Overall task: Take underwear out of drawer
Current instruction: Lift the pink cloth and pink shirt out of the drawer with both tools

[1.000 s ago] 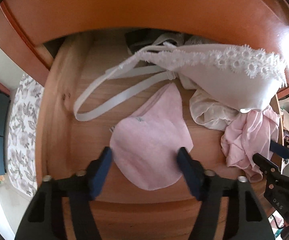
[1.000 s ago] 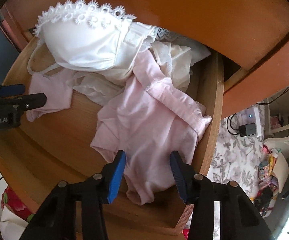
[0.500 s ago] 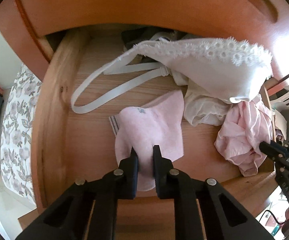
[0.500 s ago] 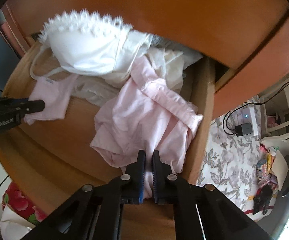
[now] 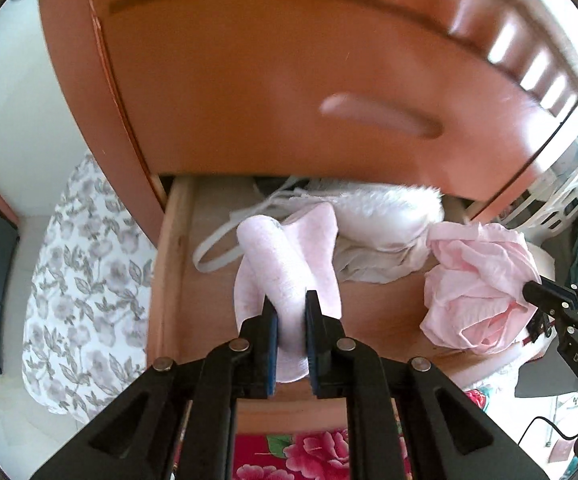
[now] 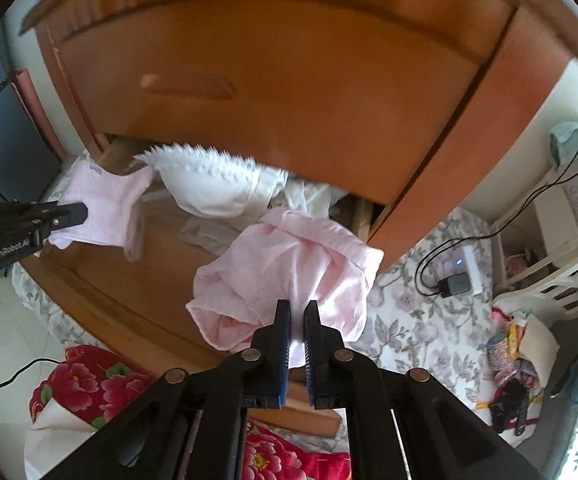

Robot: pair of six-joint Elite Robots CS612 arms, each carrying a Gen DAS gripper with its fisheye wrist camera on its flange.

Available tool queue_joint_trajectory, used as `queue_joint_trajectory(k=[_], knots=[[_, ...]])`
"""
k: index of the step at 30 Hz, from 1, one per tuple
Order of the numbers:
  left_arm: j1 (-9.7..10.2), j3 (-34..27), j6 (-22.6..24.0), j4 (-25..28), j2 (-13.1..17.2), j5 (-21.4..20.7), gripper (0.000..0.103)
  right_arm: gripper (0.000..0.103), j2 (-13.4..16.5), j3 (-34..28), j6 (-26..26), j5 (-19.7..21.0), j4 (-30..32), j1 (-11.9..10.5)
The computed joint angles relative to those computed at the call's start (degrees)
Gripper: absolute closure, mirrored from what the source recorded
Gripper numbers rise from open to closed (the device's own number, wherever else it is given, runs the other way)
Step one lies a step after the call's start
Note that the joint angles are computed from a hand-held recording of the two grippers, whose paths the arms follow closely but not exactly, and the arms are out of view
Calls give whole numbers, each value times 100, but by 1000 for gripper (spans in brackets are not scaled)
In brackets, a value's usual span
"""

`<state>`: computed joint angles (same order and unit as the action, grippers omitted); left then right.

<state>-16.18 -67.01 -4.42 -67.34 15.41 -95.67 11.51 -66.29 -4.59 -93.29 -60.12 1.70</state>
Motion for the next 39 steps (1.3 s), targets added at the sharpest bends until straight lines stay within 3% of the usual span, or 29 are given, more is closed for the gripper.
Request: queue_joint_trajectory(k=[12, 19, 23, 29, 31, 32, 33, 34, 39], knots=[[-54, -245, 169, -545, -376, 32, 91, 99, -267, -412, -55, -313, -508, 97], [-85, -729, 367, -626, -329, -39, 91, 102, -403, -717, -193, -457, -695, 171], [-60, -930, 276, -473, -244, -160, 91, 102, -356, -891, -199, -452, -472, 197], [26, -1137, 233, -214, -51, -528, 91, 101, -46, -1306, -3, -87, 26, 94], [39, -1210, 282, -116, 34, -615, 91, 90, 136, -1497, 78, 320, 198, -17], [37, -1230, 309, -45, 56, -637, 91, 83, 257, -1603, 171, 256, 255, -38], [38, -1245, 334, 14, 75, -646, 91, 55, 367, -1697, 227, 155, 336, -47], [42, -1251, 351, 73, 98, -652, 91, 36, 457, -1778, 240, 192, 422, -79], [74, -1259, 208, 163, 205, -754, 91, 36, 751, -2001, 484, 516, 692, -247]])
